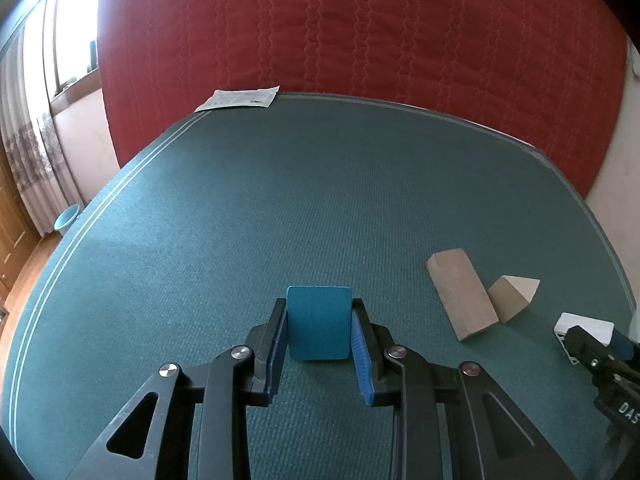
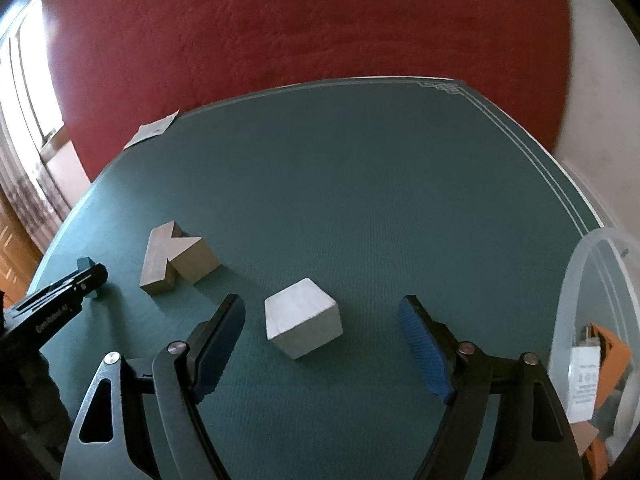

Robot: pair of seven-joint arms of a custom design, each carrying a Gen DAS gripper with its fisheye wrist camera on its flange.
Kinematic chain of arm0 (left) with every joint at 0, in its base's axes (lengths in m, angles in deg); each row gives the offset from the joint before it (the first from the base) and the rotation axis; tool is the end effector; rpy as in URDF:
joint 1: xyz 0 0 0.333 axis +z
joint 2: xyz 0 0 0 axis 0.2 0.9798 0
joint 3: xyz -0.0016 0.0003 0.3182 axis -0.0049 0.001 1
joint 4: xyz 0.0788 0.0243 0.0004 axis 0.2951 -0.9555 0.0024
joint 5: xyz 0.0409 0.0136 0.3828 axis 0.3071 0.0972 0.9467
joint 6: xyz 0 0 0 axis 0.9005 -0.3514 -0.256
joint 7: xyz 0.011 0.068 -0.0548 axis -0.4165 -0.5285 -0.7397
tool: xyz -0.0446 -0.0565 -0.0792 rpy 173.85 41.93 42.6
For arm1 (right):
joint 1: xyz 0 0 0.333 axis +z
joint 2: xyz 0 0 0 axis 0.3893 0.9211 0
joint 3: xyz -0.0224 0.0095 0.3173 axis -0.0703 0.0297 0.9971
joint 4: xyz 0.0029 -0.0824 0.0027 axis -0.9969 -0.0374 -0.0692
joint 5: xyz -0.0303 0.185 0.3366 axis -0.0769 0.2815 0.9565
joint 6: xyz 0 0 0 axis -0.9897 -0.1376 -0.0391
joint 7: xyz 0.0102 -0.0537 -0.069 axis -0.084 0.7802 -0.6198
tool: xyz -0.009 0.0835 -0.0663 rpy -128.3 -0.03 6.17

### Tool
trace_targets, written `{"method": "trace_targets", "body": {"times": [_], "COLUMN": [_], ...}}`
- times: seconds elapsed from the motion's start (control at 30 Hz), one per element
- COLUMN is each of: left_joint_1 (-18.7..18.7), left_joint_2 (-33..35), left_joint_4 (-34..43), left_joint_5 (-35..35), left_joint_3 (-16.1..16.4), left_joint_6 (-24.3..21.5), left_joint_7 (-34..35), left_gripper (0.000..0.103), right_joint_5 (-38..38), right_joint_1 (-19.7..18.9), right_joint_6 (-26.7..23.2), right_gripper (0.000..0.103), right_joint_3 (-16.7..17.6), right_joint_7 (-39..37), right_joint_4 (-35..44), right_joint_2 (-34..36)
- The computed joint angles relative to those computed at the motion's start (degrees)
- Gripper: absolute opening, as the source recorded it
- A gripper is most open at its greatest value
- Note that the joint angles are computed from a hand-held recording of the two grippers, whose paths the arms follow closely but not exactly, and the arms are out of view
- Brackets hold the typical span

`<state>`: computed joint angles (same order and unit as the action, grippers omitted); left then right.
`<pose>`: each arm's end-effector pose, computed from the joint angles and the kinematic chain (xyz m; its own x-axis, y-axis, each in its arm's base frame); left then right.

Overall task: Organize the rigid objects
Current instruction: 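Grasp the white cube with the right tool while the left tool holds the blue block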

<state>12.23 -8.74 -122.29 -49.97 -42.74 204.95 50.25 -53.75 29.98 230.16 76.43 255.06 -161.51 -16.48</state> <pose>0.4882 -0.1236 0.4501 -0.1330 -0.9898 0.0504 -0.7182 0.0612 -0.6932 0.4069 0.1780 0.4507 -0.2442 -0.9601 -0.1363 -0.6762 0.2693 -0.6858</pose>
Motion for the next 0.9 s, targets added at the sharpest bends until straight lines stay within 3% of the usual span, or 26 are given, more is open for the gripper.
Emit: {"method": "trace_targets", "body": {"times": [0.1, 0.3, 0.9], "left_joint_1": [-0.1, -0.3, 0.1], "left_joint_2": [0.0, 0.0, 0.2], "left_joint_4": [0.0, 0.0, -0.1], "left_joint_5": [-0.2, -0.3, 0.9], "left_joint_3": [0.1, 0.2, -0.3], "left_joint_6": [0.0, -0.1, 0.0], "left_joint_7": [0.1, 0.4, -0.6], "left_gripper": [0.031, 0.031, 0.031], "right_joint_5": [0.0, -0.2, 3.4], "right_joint_1": [0.3, 0.6, 1.9], "right_joint_6": [-0.4, -0.3, -1.1], "right_gripper": [0.058, 0.040, 0.035], "right_joint_3": [-0.1, 0.1, 0.8], "right_joint_7": [-0.8, -2.3, -2.5], "right_joint_4": [0.4, 0.4, -2.2], "right_joint_2": [0.2, -0.1, -4.7]}}
